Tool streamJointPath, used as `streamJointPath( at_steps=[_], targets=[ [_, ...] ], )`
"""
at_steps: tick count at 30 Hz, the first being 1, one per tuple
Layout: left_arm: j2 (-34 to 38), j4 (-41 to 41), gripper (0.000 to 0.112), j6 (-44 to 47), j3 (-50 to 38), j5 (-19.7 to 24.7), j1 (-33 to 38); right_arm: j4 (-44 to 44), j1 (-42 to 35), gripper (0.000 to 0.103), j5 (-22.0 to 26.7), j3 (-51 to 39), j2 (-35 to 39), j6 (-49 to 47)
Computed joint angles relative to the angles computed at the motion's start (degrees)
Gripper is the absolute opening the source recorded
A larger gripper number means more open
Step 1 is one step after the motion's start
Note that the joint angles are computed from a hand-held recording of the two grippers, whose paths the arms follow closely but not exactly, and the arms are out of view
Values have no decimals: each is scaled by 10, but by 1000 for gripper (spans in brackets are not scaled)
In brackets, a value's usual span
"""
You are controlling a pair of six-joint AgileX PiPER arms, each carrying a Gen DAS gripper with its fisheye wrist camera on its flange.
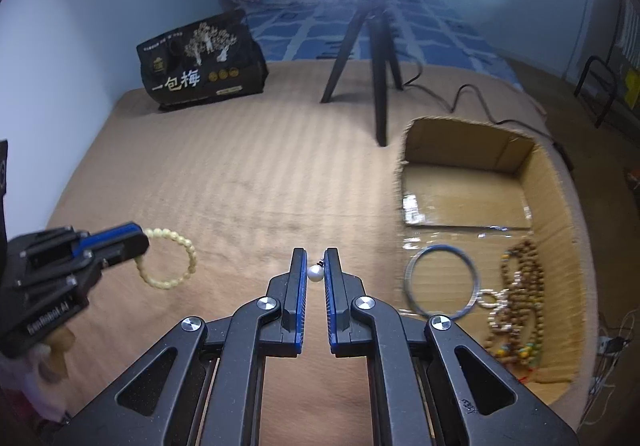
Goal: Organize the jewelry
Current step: 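Carry the cream bracelet and pearl earring over the cardboard box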
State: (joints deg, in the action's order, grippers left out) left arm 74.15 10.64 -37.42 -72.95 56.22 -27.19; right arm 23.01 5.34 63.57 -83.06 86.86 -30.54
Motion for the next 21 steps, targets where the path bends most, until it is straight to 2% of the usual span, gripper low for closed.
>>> streamJointPath(
  at_steps=[11,21],
  targets=[
    [76,23,6,-14,-113,-4,-43,34,-93,7,20,-39,14,-45],
    [169,19,6,0,-234,-13,-55,44,-137,7,28,-95,59,-63]
  ],
)
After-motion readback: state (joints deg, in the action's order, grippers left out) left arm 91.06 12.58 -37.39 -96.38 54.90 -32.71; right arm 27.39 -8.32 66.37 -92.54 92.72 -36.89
